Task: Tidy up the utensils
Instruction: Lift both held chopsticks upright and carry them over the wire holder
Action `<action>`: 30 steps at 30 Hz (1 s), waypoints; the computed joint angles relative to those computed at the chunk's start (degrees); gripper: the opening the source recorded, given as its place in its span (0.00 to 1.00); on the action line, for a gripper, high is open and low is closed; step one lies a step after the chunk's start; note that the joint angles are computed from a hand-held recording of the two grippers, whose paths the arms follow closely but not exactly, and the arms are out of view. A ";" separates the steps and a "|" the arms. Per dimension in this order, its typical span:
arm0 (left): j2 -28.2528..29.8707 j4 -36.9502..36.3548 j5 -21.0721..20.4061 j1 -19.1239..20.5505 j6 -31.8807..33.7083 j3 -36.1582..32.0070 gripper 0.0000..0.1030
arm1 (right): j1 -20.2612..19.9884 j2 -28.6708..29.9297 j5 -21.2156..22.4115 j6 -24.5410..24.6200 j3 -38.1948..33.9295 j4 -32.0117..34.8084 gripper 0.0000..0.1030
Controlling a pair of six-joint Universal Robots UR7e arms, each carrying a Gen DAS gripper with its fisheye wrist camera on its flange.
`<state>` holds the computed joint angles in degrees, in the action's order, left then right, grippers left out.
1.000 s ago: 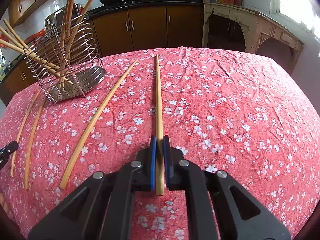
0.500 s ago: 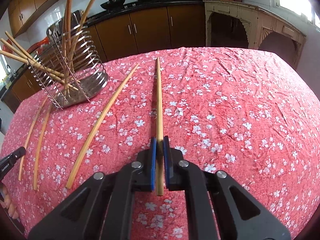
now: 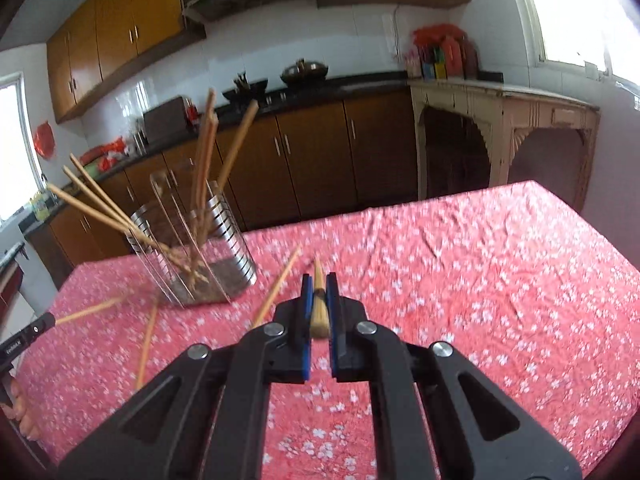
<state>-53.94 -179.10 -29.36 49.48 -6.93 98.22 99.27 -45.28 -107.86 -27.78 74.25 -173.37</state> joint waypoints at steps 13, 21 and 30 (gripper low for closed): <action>1.94 -15.34 2.06 -2.69 14.61 -5.63 0.07 | 2.15 -0.06 7.27 1.18 -4.67 -1.46 0.07; 1.75 -14.66 1.40 -3.01 14.83 -5.87 0.07 | 2.74 -0.83 8.05 1.70 -4.92 1.29 0.07; 2.81 -15.54 -1.95 -6.53 19.05 -9.75 0.07 | 4.86 -4.65 18.52 1.25 -6.02 5.68 0.07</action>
<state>-51.13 -194.65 -31.30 42.95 12.12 88.47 104.13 -49.93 -89.34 -26.53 68.23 -167.69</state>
